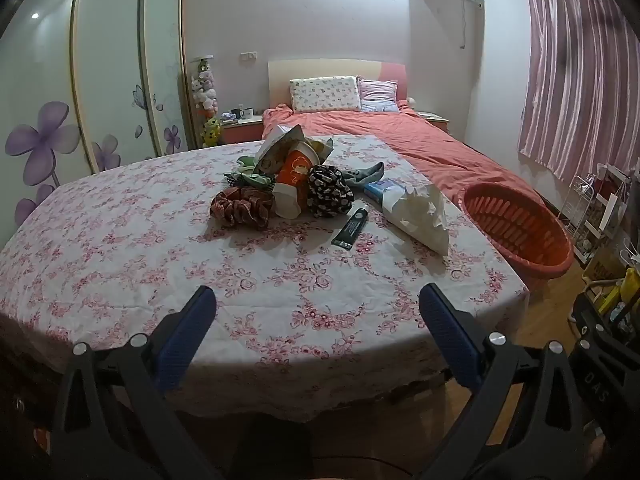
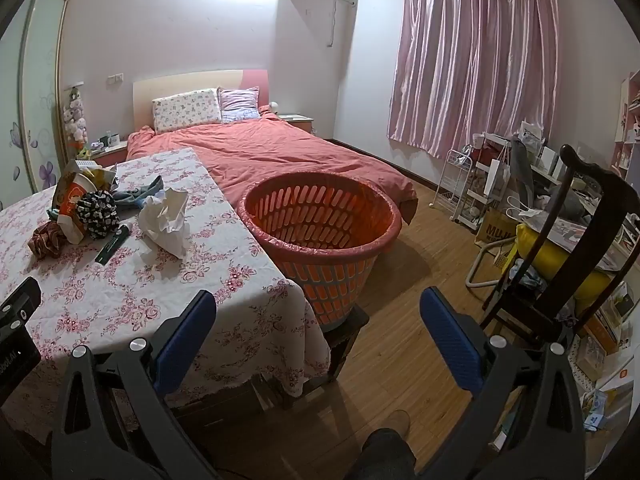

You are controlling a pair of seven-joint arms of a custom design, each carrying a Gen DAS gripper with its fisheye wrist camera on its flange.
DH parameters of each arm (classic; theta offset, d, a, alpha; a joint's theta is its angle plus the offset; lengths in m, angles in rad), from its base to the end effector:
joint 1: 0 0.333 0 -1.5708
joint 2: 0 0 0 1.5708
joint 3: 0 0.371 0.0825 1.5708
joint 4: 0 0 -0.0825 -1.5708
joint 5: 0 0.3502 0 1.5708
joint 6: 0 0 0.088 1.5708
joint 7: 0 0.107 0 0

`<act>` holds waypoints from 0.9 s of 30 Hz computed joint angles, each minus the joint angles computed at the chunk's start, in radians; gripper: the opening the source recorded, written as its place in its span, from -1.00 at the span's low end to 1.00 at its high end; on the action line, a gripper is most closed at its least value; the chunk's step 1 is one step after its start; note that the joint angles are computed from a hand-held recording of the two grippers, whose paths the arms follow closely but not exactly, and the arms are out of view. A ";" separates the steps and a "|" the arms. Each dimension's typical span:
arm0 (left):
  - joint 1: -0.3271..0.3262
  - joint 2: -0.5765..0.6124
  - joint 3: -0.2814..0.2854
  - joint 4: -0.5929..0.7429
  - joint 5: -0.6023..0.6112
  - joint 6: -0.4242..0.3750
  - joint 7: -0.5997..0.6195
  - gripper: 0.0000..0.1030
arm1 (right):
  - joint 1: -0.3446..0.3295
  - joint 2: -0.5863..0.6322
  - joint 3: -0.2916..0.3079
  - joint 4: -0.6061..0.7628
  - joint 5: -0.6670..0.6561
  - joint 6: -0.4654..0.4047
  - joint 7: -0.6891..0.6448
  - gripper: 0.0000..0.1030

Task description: Collect trash

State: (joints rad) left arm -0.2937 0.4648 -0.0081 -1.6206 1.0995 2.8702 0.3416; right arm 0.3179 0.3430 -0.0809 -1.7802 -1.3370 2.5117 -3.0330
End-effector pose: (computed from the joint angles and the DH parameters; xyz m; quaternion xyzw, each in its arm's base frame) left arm 0.6618 -0.2572 0.4871 -0.6183 0.6389 -0.3202 0.3271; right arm 0.6404 0.1698 0.4706 -0.4726 0.7339 -0.4330 0.2250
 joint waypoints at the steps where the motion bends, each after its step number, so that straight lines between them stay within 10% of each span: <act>1: -0.001 0.000 0.001 0.000 0.000 0.000 0.000 0.93 | 0.000 0.000 0.000 0.000 0.001 0.000 0.000 0.96; 27: 0.001 0.000 -0.002 -0.002 -0.019 0.000 0.016 0.93 | 0.001 0.002 -0.001 0.004 0.006 -0.001 -0.007 0.96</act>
State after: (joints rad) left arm -0.2926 0.4644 -0.0101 -1.6226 1.0800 2.8698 0.3575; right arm 0.3192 0.3453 -0.0822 -1.7761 -1.3310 2.5110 -3.0396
